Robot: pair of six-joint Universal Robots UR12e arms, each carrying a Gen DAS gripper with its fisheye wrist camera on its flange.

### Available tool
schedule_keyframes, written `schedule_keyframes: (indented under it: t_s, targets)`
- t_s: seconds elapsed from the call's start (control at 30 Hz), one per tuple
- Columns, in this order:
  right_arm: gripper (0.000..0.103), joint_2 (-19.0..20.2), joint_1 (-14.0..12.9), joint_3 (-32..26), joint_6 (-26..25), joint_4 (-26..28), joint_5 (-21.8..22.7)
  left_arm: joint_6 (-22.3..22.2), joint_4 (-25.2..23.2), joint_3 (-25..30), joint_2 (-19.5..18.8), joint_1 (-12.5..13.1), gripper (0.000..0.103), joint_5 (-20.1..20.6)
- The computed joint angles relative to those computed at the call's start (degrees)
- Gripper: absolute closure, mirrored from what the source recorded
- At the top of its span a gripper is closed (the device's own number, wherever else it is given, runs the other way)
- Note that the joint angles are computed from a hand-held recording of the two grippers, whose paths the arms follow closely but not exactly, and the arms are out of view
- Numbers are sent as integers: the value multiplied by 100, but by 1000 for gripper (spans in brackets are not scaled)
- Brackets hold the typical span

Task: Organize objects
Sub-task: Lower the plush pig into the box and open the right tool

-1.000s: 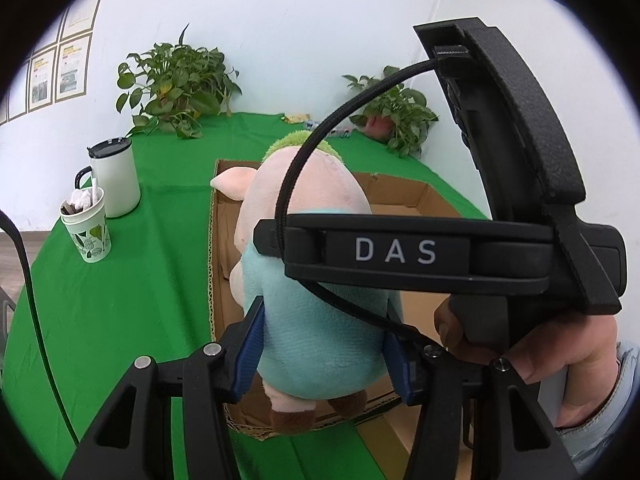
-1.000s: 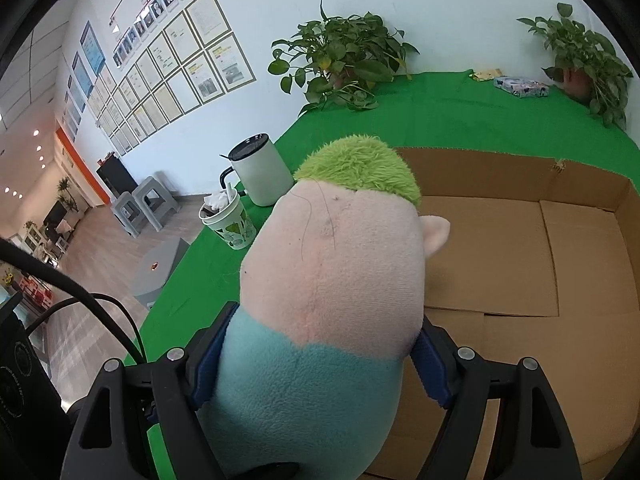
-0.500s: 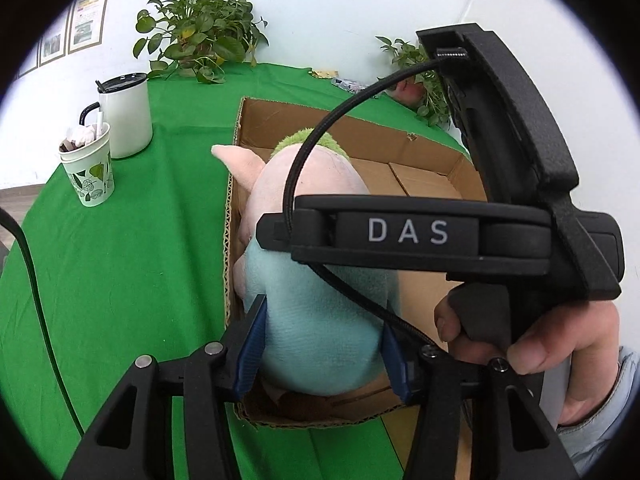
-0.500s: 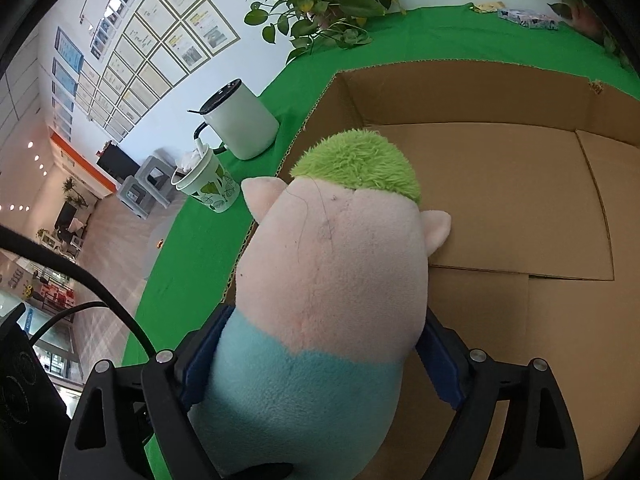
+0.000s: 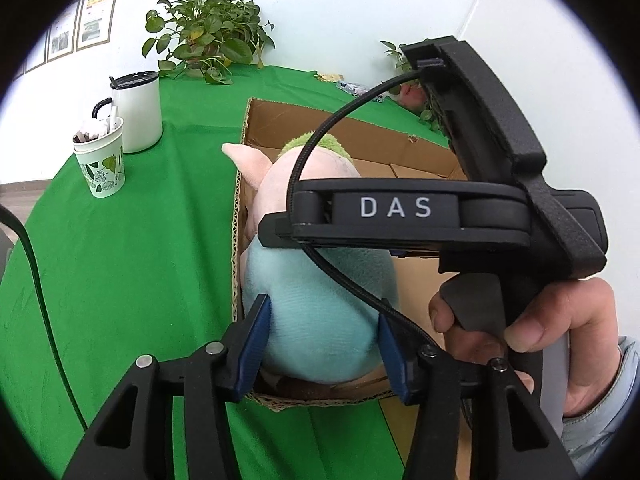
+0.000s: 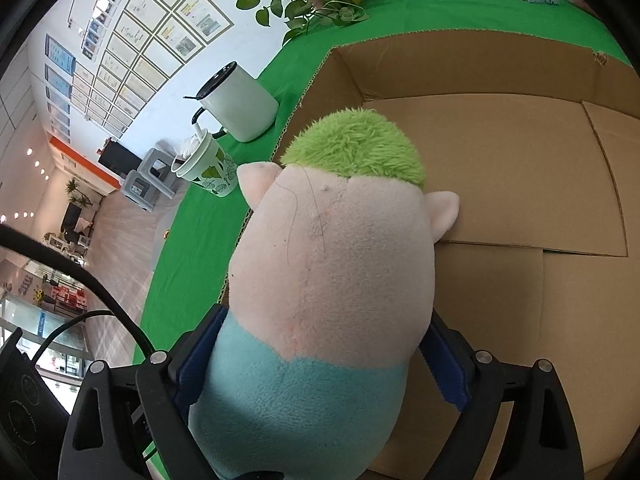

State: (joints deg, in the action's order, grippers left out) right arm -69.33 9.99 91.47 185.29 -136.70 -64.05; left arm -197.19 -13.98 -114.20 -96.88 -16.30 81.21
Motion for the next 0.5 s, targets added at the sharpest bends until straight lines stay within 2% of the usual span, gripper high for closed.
schedule_keyframes:
  t_s: [0.1, 0.2, 0.27, 0.37, 0.43, 0.5]
  targets:
    - [13, -108, 48, 29, -53, -26, -267, -19, -55, 2, 18, -10, 54, 89]
    - [14, -385, 64, 269, -125, -438, -533, -129, -43, -20, 37, 66, 54, -35]
    - [14, -655, 24, 529, -156, -810, -678, -124, -44, -26, 44, 92, 54, -76]
    - [14, -1077, -100, 946, -139, -1282, -649, -99, -72, -16, 47, 73, 52, -28]
    - [14, -1366, -195, 1237, -162, -1567, -668, -159, -60, -11, 54, 28, 48, 90]
    - [14, -1667, -307, 1522, -171, -1762, -714, -167, -3, -30, 77, -50, 47, 259]
